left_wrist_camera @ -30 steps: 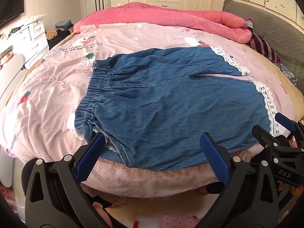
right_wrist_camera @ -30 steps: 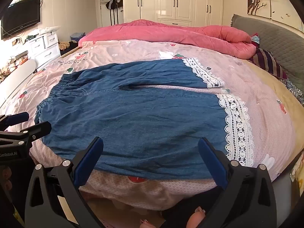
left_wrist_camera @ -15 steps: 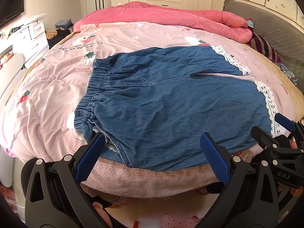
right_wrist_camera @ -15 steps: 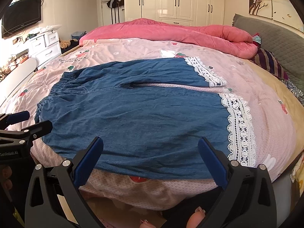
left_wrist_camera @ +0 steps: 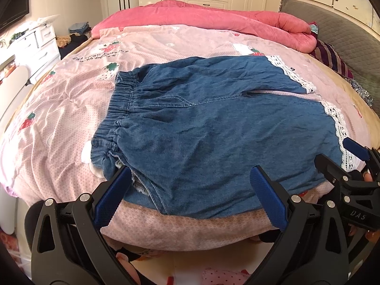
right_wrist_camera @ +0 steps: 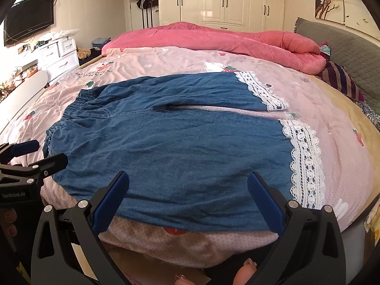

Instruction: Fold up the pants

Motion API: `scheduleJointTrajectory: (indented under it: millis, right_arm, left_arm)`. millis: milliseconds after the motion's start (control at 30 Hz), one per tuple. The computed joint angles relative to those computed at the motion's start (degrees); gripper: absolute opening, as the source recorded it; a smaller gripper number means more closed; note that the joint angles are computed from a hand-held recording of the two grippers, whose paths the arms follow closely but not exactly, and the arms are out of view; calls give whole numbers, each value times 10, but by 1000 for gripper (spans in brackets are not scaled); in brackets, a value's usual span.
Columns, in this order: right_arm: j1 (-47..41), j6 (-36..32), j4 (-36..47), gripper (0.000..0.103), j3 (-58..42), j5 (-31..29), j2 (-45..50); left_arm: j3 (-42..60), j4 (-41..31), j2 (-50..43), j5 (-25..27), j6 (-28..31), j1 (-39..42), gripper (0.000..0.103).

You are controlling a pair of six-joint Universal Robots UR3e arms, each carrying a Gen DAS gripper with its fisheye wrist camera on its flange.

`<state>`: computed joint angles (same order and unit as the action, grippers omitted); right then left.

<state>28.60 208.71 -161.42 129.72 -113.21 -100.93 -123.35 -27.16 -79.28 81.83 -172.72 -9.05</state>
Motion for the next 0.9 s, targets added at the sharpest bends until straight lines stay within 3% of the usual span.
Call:
scheduleJointTrajectory:
  millis: [333, 400, 467, 700, 900]
  right_arm:
    - [-84, -116, 15, 99, -90, 107, 65]
    - [-88, -143, 0, 99, -123, 107, 97]
    - [-118, -157, 19, 99, -145, 159, 105]
    - [-175, -249, 97, 99, -312, 240, 219]
    - [-203, -356, 206, 99, -533, 278, 365]
  left_arm:
    - [86, -7, -77, -22, 6, 52, 94]
    - [113, -13, -100, -21, 5, 61, 94]
    - [155, -30, -133, -24, 8, 71, 94]
    - [304, -67, -252, -27, 20, 102, 94]
    - [472, -132, -379, -18, 62, 108, 94]
